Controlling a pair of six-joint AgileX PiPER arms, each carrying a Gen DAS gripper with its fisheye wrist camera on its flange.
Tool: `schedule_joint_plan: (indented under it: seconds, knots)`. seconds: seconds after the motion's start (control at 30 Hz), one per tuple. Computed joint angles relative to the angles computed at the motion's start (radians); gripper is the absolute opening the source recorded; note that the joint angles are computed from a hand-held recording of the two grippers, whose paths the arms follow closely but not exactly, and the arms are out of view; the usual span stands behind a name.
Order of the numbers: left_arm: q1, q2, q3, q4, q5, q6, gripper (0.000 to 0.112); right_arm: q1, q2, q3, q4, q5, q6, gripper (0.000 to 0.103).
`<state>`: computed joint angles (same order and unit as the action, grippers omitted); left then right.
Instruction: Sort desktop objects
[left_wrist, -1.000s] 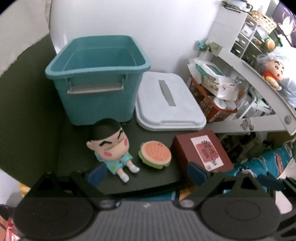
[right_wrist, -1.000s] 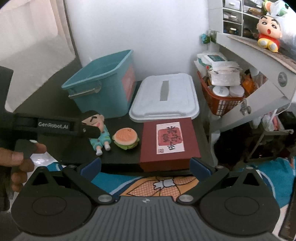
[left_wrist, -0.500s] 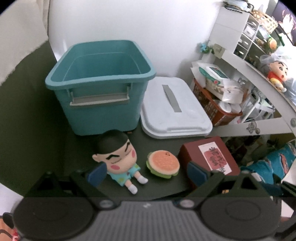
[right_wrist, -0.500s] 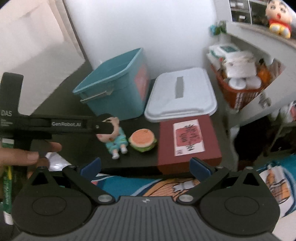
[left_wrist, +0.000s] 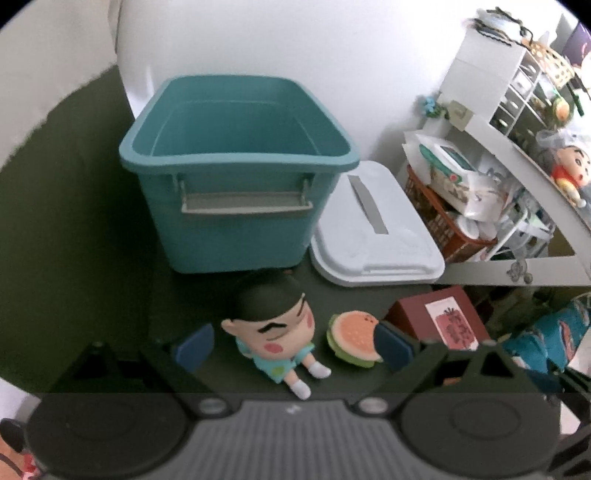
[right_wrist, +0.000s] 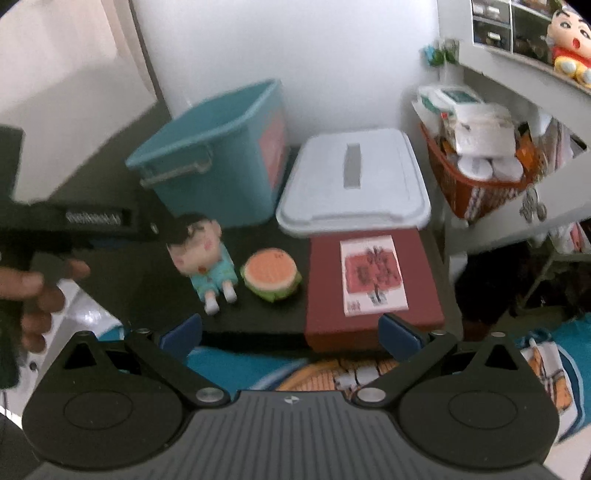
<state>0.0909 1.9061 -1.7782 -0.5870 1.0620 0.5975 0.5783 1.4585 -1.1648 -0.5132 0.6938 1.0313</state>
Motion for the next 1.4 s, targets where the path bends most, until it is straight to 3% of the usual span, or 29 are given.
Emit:
schedule_joint_plan:
  seconds: [0.17,0.23,0.37,0.53,1.0,1.1,1.4]
  knots:
    - [0.036,0.020,-0.013,-0.061,0.006,0.024,0.095,0.004,0.033,-0.021,-0.054,-0.043,0.005,0.100]
    - [0.048,0.028,-0.024,-0.080,0.011,0.049,0.094,-0.001,0.048,-0.033,-0.036,-0.071,-0.048,0.086]
    - [0.076,0.047,-0.048,-0.123,0.027,0.072,0.093,0.003,0.070,-0.041,-0.027,-0.124,-0.119,0.082]
    - [0.105,0.101,-0.113,-0.157,0.083,0.075,0.090,-0.019,0.119,-0.082,0.054,-0.163,-0.231,0.069]
    - [0.119,0.120,-0.130,-0.178,0.130,0.079,0.085,-0.033,0.293,-0.215,0.178,-0.196,-0.375,0.056]
    - [0.115,0.124,-0.130,-0.172,0.123,0.077,0.084,-0.045,0.323,-0.236,0.250,-0.199,-0.429,0.037]
    - [0.099,0.114,-0.098,-0.182,0.085,0.087,0.084,-0.013,0.357,-0.220,0.097,-0.203,-0.307,0.028]
